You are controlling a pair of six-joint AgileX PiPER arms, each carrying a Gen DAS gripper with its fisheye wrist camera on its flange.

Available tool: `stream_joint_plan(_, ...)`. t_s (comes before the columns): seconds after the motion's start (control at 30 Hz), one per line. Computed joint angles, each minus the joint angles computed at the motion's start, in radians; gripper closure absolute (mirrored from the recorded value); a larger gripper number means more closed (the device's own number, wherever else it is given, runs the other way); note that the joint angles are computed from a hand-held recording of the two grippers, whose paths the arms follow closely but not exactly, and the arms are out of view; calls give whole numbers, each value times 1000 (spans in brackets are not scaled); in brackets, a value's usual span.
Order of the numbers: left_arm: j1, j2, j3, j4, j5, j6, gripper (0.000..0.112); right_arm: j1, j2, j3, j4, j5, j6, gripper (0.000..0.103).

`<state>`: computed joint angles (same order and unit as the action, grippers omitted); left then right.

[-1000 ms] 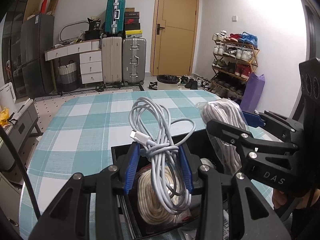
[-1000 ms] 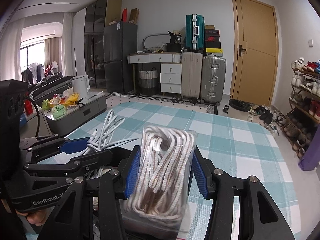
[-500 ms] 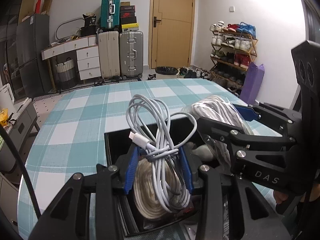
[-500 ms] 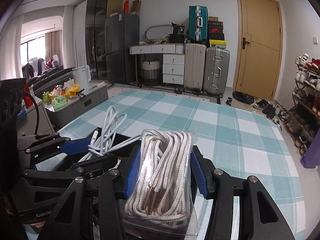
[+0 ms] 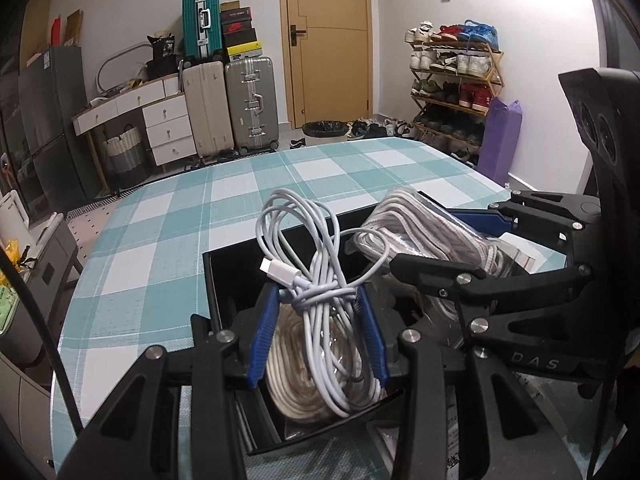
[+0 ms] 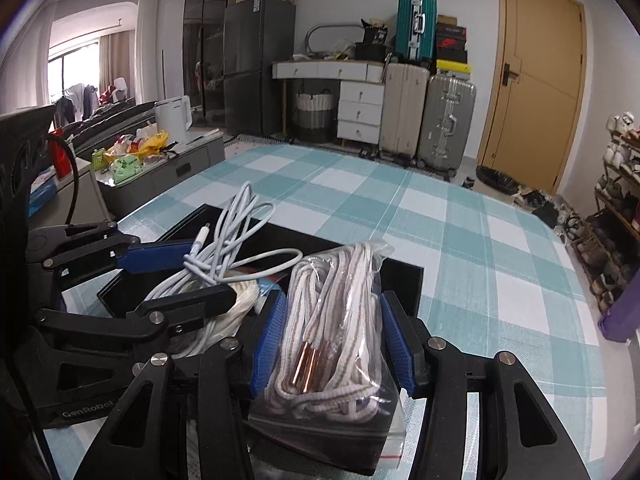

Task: Organize soft objects
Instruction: 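Open both grippers and withdraw them from the box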

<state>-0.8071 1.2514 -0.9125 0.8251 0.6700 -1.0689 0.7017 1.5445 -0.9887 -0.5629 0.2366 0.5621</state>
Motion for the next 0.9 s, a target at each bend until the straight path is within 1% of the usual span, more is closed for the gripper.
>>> stream_joint_plan(0.07, 14, -8, 2, -30, -10, 36, 73, -1, 2, -15, 74, 25, -82, 54)
stream_joint_plan(0.17, 21, -22, 7, -57, -16, 78, 72, 21, 1, -24, 42, 70, -77, 54)
stream_joint_plan(0.2, 23, -27, 9, -62, -18, 88, 72, 23, -2, -22, 65, 75, -98, 54)
stream_joint_plan(0.27, 20, -30, 11, -60, -13, 88, 71, 21, -13, -14, 92, 75, -125, 54)
stream_joint_plan(0.33, 22, -32, 6, -69, -4, 91, 64, 18, -21, -2, 96, 61, -131, 52)
stream_joint_plan(0.37, 28, -30, 1, -80, -2, 96, 64, 17, -26, 3, 94, 55, -130, 52)
stream_joint_plan(0.4, 42, -39, 2, -112, -18, 123, 62, 18, -33, 8, 85, 53, -125, 51)
stream_joint_plan(0.5, 44, -73, 11, -132, -24, 123, 48, 18, -69, 35, -1, 40, -47, 42)
stream_joint_plan(0.57, 38, -93, 17, -138, -20, 120, 38, 23, -96, 50, -105, 57, 58, 24)
stream_joint_plan(0.6, 29, -107, 21, -133, -17, 110, 28, 20, -120, 71, -157, 50, 112, 20)
stream_joint_plan(0.63, 11, -114, 22, -107, 0, 79, 19, 14, -142, 87, -169, 42, 129, 16)
stream_joint_plan(0.7, -29, -123, 22, -54, 43, 15, 14, 5, -176, 106, -133, 47, 104, 12)
stream_joint_plan(0.77, -53, -130, 23, -40, 65, -8, 12, 2, -212, 130, -141, 58, 121, 3)
stream_joint_plan(0.83, -89, -135, 23, -11, 103, -49, 9, 2, -242, 148, -115, 68, 106, 1)
stream_joint_plan(0.9, -128, -146, 30, 18, 145, -96, 9, -11, -270, 166, -16, 63, 20, 1)
